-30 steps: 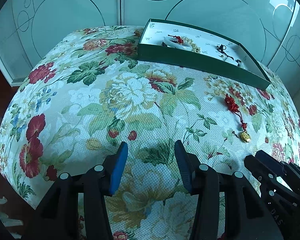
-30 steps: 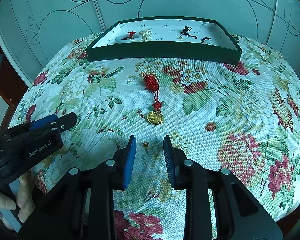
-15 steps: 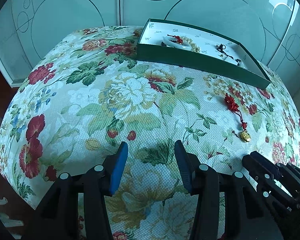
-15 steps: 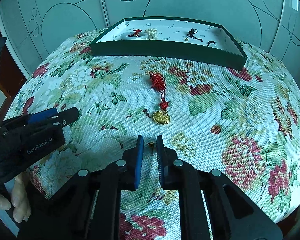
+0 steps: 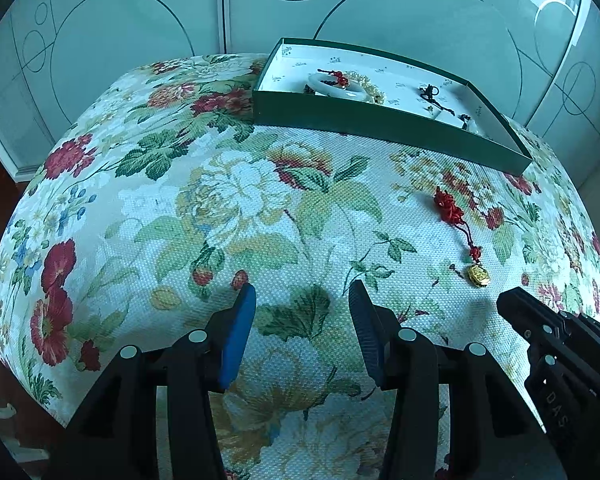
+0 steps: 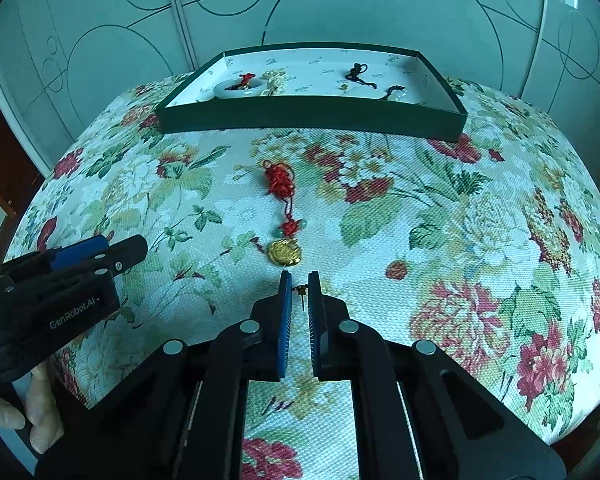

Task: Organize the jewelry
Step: 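Grasp the red-tassel gold coin pendant with the left tool while the right tool holds the charm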

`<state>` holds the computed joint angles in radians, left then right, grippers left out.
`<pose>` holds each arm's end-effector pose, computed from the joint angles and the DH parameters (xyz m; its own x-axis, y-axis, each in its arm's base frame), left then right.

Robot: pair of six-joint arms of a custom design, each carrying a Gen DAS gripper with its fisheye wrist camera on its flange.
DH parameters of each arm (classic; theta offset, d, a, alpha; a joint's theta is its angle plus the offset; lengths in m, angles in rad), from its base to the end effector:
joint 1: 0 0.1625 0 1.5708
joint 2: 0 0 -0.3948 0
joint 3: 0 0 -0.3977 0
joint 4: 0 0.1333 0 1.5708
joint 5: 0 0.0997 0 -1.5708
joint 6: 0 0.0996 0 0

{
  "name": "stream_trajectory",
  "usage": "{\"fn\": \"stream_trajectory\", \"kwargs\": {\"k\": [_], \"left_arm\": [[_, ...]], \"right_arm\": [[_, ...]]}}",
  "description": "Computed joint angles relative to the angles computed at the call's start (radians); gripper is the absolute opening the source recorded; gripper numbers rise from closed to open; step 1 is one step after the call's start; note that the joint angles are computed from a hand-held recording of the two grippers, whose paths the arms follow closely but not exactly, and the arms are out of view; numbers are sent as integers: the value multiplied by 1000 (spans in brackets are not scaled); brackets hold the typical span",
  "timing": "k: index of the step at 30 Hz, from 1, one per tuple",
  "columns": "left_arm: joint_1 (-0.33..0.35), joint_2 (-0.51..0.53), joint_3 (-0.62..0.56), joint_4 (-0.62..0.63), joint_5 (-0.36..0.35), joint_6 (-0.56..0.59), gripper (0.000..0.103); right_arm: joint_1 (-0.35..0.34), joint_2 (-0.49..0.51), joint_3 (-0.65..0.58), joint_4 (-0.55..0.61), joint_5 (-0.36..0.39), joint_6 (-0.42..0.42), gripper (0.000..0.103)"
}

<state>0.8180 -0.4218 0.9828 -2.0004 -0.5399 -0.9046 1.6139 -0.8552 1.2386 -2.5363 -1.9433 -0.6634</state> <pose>-0.3798 -0.7254 0.0487 -0.7172 -0.3009 -0.6285 0.1843 0.7879 -0.5876 0.1298 -0.7572 0.2890 -0.7178 -0.3880 0.5781 -0.6067 0.7559 -0.2460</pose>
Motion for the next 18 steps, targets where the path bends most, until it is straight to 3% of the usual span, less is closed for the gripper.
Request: {"fn": "stream_trajectory", "kwargs": {"k": [9, 18], "left_arm": [[12, 122, -197, -29, -34, 141, 49], [35, 340, -595, 104, -85, 201, 49]], "right_arm": [[-14, 73, -157, 34, 2, 54, 8], [-35, 115, -259, 66, 18, 100, 8]]}}
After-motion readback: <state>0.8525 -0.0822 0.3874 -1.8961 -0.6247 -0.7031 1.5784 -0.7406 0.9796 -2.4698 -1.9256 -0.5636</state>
